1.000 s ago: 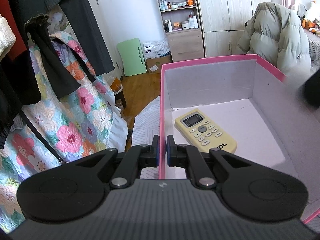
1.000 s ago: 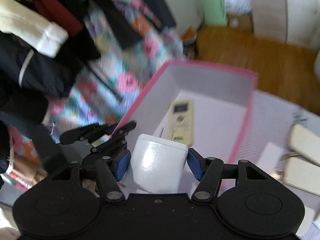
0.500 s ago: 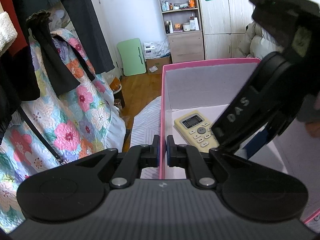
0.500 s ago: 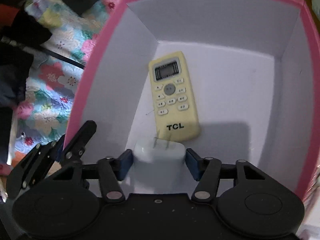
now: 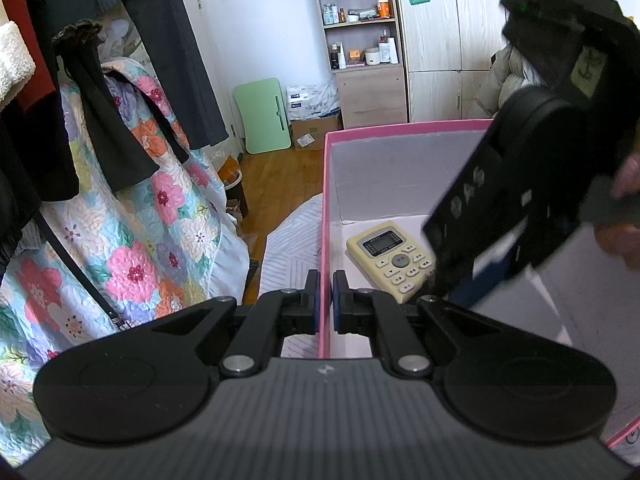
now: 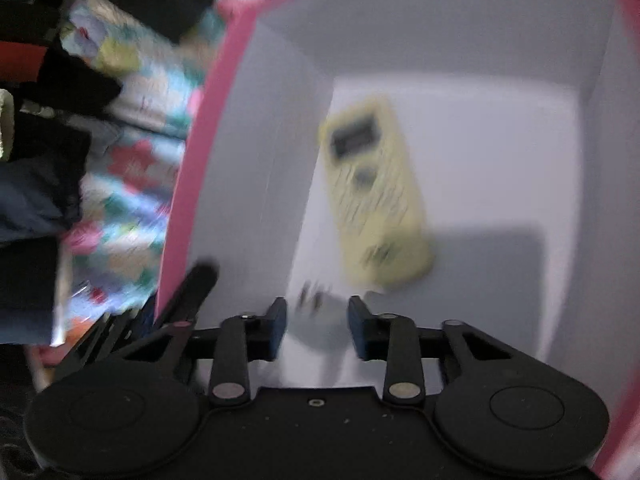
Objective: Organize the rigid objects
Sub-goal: 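Lower the small charger into the pink box and open the right gripper, then grasp the large square white charger with the right gripper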
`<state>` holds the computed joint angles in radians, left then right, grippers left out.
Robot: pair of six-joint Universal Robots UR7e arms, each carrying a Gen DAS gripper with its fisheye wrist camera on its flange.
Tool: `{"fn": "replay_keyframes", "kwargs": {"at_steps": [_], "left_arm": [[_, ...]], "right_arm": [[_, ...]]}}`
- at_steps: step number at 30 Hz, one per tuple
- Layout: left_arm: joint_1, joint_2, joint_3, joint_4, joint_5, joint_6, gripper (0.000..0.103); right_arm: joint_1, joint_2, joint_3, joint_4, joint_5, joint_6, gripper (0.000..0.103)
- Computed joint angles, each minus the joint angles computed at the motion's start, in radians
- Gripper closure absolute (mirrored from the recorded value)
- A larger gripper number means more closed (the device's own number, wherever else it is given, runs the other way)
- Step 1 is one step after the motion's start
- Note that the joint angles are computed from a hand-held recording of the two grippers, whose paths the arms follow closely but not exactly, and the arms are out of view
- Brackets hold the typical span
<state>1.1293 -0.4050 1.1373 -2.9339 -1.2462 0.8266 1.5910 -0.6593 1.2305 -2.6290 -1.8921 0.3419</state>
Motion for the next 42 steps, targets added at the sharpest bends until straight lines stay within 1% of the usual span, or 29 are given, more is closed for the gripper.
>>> {"fn": "replay_keyframes", "kwargs": {"at_steps": [2, 3, 4, 5, 6, 7, 8, 10, 11, 12, 13, 14, 15, 16, 18, 20, 21, 22, 25, 28, 31, 34, 36, 37, 39, 42], "left_arm": [[0.000, 0.000, 0.000, 0.001, 0.000, -0.002, 0.098], [0.000, 0.000, -0.001, 0.001, 0.000, -0.002, 0.098], [0.000, 0.000, 0.000, 0.001, 0.000, -0.002, 0.098], [0.000, 0.000, 0.000, 0.000, 0.001, -0.003, 0.098], [0.000, 0.000, -0.001, 0.001, -0.001, -0.002, 0.098], [0.000, 0.000, 0.000, 0.000, 0.000, -0.001, 0.098], [0.000, 0.001, 0.000, -0.002, 0.002, -0.001, 0.098], [0.000, 0.001, 0.000, -0.001, 0.001, -0.004, 0.098], [-0.001, 0.001, 0.001, -0.002, 0.001, -0.004, 0.098], [-0.001, 0.002, 0.000, -0.003, 0.003, 0.001, 0.098], [-0.002, 0.002, 0.000, -0.007, 0.005, 0.008, 0.098], [-0.001, 0.002, 0.000, -0.007, 0.004, 0.007, 0.098], [0.000, 0.003, -0.002, -0.004, 0.002, 0.004, 0.098], [-0.002, 0.002, 0.002, -0.005, 0.002, 0.001, 0.098], [-0.002, 0.002, 0.002, -0.006, 0.003, 0.003, 0.098], [-0.003, 0.003, 0.003, -0.011, 0.007, 0.007, 0.098], [-0.002, 0.003, 0.001, -0.008, 0.006, 0.006, 0.098], [-0.002, 0.003, 0.000, -0.007, 0.005, 0.005, 0.098], [-0.001, 0.003, -0.002, -0.006, 0.004, 0.008, 0.098], [-0.002, 0.005, -0.004, -0.008, 0.010, 0.016, 0.097], [-0.006, 0.005, 0.004, -0.022, 0.019, 0.030, 0.097], [-0.006, 0.007, 0.001, -0.022, 0.021, 0.033, 0.097], [-0.007, 0.004, 0.006, -0.019, 0.020, 0.026, 0.097], [-0.008, 0.004, 0.008, -0.018, 0.023, 0.023, 0.097], [-0.009, 0.005, 0.009, -0.022, 0.026, 0.030, 0.097], [-0.011, 0.004, 0.012, -0.024, 0.027, 0.030, 0.097]], "right_arm": [[0.037, 0.027, -0.018, -0.061, -0.195, -0.085, 0.054], [0.054, 0.049, -0.034, -0.087, -0.296, -0.131, 0.049], [0.065, 0.067, -0.048, -0.106, -0.366, -0.160, 0.045], [0.069, 0.077, -0.057, -0.111, -0.400, -0.162, 0.042], [0.068, 0.077, -0.054, -0.116, -0.403, -0.148, 0.042], [0.065, 0.074, -0.050, -0.117, -0.383, -0.128, 0.042], [0.060, 0.068, -0.048, -0.100, -0.356, -0.100, 0.042], [0.042, 0.056, -0.050, -0.047, -0.266, -0.037, 0.042], [0.031, 0.052, -0.052, -0.018, -0.218, -0.003, 0.050], [0.021, 0.046, -0.047, 0.000, -0.181, 0.024, 0.066], [0.017, 0.048, -0.045, -0.006, -0.161, 0.035, 0.077], [0.015, 0.039, -0.023, -0.055, -0.132, 0.030, 0.086], [0.014, 0.036, 0.004, -0.126, -0.100, 0.004, 0.086], [0.016, 0.033, 0.017, -0.156, -0.077, -0.006, 0.086], [0.008, 0.016, 0.037, -0.159, -0.010, 0.003, 0.086], [0.003, -0.012, 0.079, -0.189, 0.039, 0.002, 0.084], [0.005, -0.027, 0.103, -0.213, 0.038, -0.007, 0.084], [0.010, -0.046, 0.134, -0.243, 0.029, -0.032, 0.084], [0.030, -0.119, 0.230, -0.280, -0.003, -0.108, 0.082], [0.046, -0.228, 0.369, -0.331, -0.006, -0.160, 0.073], [0.069, -0.310, 0.495, -0.419, -0.072, -0.207, 0.068], [0.080, -0.386, 0.612, -0.456, -0.135, -0.203, 0.063], [0.084, -0.431, 0.702, -0.501, -0.199, -0.188, 0.052], [0.085, -0.447, 0.745, -0.536, -0.233, -0.167, 0.051], [0.073, -0.477, 0.821, -0.574, -0.266, -0.113, 0.051], [0.041, -0.502, 0.895, -0.607, -0.286, -0.022, 0.050]]}}
